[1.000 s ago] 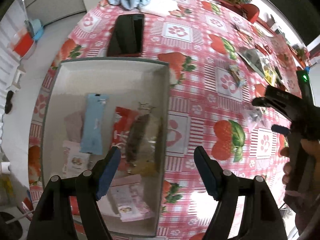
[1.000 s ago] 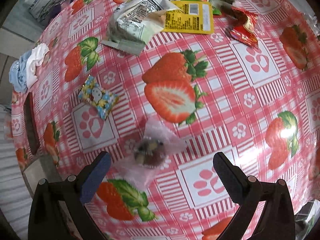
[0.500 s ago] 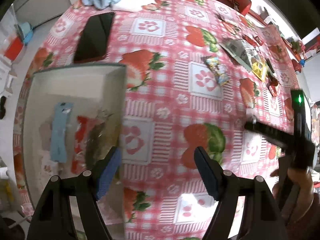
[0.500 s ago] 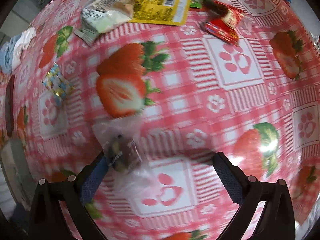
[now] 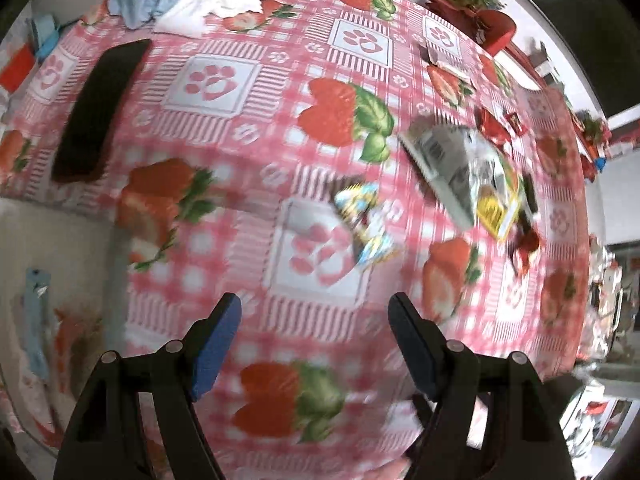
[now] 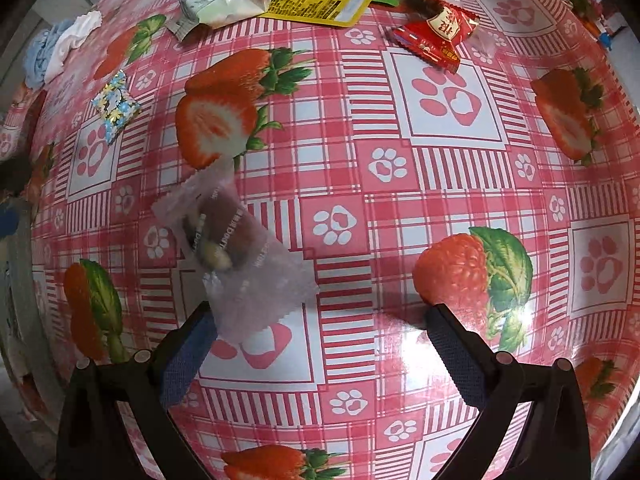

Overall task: Organize snacks
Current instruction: 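Grasp the Hello Kitty candy with the left tool while the right tool grasps the clear nut bag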

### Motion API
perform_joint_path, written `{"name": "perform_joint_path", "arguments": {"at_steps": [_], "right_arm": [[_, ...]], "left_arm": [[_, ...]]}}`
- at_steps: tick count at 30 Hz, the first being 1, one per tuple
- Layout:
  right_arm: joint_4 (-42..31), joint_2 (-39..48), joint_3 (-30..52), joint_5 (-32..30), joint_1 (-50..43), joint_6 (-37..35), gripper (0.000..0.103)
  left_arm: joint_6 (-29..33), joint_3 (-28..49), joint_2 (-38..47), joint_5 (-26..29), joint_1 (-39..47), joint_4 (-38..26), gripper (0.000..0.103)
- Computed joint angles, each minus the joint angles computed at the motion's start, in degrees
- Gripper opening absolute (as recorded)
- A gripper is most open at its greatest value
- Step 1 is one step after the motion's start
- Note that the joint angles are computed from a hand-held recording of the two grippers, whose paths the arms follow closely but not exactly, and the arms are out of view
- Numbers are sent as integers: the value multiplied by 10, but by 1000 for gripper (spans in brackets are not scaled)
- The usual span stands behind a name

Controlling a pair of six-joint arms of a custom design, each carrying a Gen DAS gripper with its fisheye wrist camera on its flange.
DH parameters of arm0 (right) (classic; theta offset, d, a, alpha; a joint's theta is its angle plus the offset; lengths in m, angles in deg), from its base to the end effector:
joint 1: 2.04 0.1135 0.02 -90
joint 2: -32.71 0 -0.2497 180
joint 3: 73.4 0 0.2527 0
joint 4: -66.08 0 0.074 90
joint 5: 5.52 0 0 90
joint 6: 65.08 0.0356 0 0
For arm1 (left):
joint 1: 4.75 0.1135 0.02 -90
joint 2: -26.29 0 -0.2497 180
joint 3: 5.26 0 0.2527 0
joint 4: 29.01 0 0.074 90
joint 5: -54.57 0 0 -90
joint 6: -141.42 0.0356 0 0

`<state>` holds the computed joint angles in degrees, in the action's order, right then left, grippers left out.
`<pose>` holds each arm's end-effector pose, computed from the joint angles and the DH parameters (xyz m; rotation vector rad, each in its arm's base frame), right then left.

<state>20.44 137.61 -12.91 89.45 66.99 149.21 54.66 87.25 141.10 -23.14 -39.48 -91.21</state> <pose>0.0976 0.2460 0.0685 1.4169 2.7069 0.0141 0.2989 -0.2165 0.1360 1.0193 2.9137 -0.3601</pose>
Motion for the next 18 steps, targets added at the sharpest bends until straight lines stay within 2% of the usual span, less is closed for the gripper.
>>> {"name": "perform_joint_path", "arguments": {"at_steps": [5,10,18], "right_arm": [[-22,36,44,13,39,39,103],[-20,25,33,14,25,23,103],[-20,17,26,16,20,9,103]], "left_arm": [[-47,61,69,-35,-47,14,79],[-75,114,133,-70,-72,4,79],[-91,135,160,-127,-104,1,79]]}}
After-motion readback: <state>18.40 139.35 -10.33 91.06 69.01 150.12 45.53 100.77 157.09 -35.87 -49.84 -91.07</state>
